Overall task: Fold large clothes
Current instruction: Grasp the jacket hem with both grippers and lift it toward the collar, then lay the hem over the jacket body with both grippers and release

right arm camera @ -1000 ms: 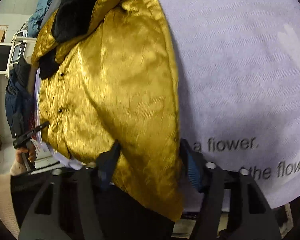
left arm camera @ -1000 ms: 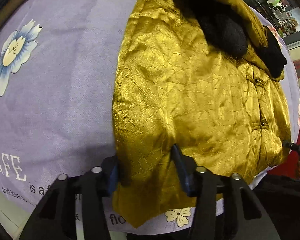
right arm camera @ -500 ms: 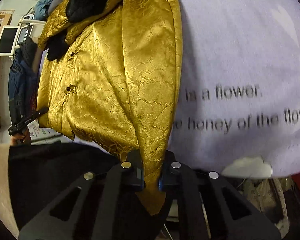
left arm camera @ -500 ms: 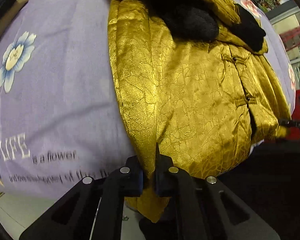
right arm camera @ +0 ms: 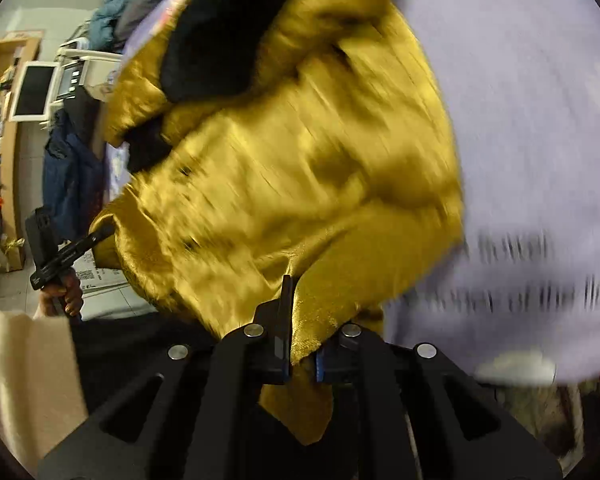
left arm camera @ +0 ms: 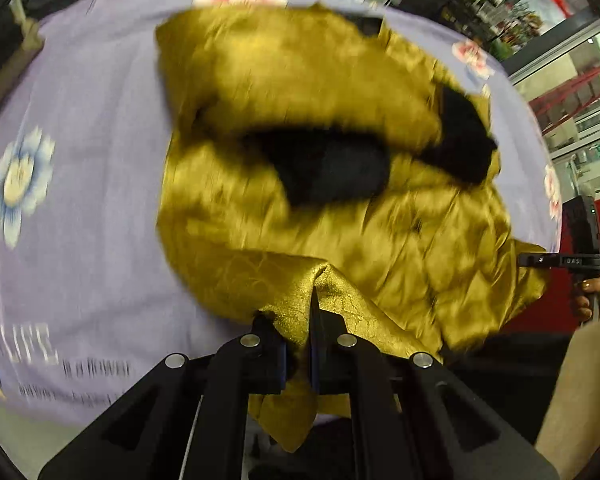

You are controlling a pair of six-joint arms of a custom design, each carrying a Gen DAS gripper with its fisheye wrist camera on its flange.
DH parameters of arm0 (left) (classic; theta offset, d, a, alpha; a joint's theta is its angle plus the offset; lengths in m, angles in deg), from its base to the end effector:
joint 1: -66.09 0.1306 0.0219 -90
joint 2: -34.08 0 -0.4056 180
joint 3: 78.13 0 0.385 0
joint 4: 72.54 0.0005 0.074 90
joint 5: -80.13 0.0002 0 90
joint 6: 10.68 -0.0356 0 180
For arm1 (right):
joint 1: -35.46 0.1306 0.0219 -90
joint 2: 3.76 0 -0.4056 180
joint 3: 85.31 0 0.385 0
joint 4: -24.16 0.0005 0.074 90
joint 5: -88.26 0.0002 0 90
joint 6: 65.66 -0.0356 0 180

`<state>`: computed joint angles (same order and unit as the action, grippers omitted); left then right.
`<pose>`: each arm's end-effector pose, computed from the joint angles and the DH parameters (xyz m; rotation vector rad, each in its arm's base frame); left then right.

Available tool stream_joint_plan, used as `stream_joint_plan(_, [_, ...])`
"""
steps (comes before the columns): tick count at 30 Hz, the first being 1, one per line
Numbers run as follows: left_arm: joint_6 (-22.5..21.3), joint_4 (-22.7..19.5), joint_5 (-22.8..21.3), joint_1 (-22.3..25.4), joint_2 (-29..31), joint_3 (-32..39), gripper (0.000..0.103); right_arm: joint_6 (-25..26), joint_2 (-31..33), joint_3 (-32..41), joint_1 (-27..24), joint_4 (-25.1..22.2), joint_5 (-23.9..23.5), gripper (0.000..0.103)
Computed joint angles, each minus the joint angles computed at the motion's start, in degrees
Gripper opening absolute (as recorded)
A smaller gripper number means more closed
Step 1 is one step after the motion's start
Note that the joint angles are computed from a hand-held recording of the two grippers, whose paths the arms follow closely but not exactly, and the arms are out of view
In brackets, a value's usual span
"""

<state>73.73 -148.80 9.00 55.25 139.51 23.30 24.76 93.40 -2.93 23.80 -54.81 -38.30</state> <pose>0.5201 -0.1118 0.3886 0.4623 2.9104 -0.5006 0.4330 -0.0682 0.3325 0.3236 2.9600 0.9884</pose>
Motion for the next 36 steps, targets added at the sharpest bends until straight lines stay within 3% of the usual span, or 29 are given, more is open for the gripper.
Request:
stream_joint_plan(7, [-0.70, 2.14, 1.54, 1.21, 7.26, 13.96, 0.007, -4.02, 7.17, 13.94, 1.79, 6.23, -4.18, 0.008])
stream_joint_plan(10, [2.74, 2.61, 3.33, 2.63, 10.42, 20.57, 0.007, -5.69, 9.49, 19.54, 1.27, 7.64, -5.60, 0.008])
stream_joint_plan(13, [7.21, 3.23, 1.84, 2.91, 14.49, 27.25, 0.007, -6.88, 11.25, 24.28, -0.65, 8.54, -6.61, 0.008])
stream_joint_plan(16, [10.28, 2.18, -0.29, 3.88, 18.24, 33.59, 0.007, -13.32, 13.64, 27.73, -2.73, 12.51, -6.99, 0.008])
stream_joint_plan(21, [14.67, -1.04, -0.66, 5.12, 25.01, 44.45, 0.007, -31.28, 18.07, 30.14, -5.57, 23.59, -8.48, 0.008])
stream_joint_plan(23, [16.24, -3.66, -1.61, 4.67, 27.92, 48.35, 0.007, -35.98, 19.06, 29.80, -6.04, 26.16, -9.18, 0.008])
stream_joint_plan(26, [18.06, -8.71, -4.57, 3.72, 32.57, 55.26, 0.007, -36.01, 21.35, 31.85, -5.16, 24.10, -7.01, 0.008])
stream_joint_plan(31, [21.12, -11.25, -4.81, 3.39, 35.84, 59.69, 0.012, -39.09, 22.98, 32.22, -4.20, 24.32, -4.01, 0.008])
stream_joint_plan(34, [24.31, -14.03, -1.25, 4.30, 38.62, 64.81, 0.014, -41.27, 23.83, 32.25, -4.18, 24.75, -3.22, 0.008])
stream_joint_plan(36, [26.71, -13.49, 2.72, 5.28, 38.72, 65.35, 0.018, -42.70, 24.38, 32.36, -4.36, 24.91, -3.11, 0.008])
